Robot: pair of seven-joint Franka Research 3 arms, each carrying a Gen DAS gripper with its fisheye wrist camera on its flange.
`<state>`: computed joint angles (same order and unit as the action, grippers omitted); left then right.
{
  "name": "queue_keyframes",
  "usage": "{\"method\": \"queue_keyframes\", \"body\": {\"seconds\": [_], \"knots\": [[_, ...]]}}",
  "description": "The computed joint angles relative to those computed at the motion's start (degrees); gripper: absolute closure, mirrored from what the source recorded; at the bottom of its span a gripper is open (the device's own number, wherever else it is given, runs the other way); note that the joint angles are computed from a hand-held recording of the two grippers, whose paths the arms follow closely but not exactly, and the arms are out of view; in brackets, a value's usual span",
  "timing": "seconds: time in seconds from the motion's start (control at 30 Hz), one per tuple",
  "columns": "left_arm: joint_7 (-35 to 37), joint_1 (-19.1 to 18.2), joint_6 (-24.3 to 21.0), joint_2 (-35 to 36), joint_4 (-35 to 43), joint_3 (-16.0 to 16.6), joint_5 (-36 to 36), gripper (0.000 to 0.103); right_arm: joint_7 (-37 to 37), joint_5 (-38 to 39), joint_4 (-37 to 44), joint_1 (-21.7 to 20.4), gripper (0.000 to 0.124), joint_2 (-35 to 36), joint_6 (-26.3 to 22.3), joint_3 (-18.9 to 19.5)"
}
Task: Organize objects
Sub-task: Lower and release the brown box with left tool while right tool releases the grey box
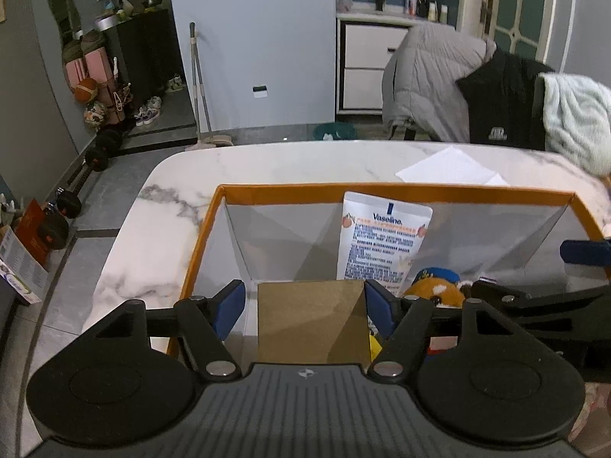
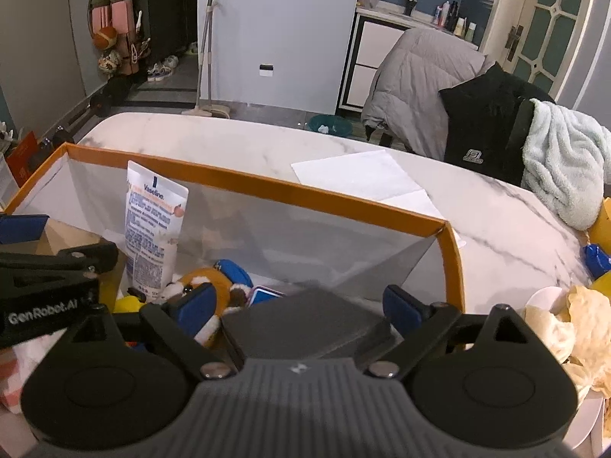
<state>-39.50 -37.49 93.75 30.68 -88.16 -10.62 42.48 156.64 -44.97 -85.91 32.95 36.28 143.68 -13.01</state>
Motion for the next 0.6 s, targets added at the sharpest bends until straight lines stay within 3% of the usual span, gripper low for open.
{"method": "queue_keyframes", "body": {"seconds": [0.4, 0.6], "knots": [[-5.2, -1.5, -1.0, -0.4, -1.3, 0.2, 2.9, 0.022, 3.7, -14.6, 0.8, 5.4, 0.028, 0.8, -6.5, -2.4], [-7.3, -3.0, -3.5, 0.1, -0.9, 0.2, 5.3, 0.021, 7.1, -19.4, -0.8, 4.3, 0.026, -0.6, -7.7, -0.3]]}}
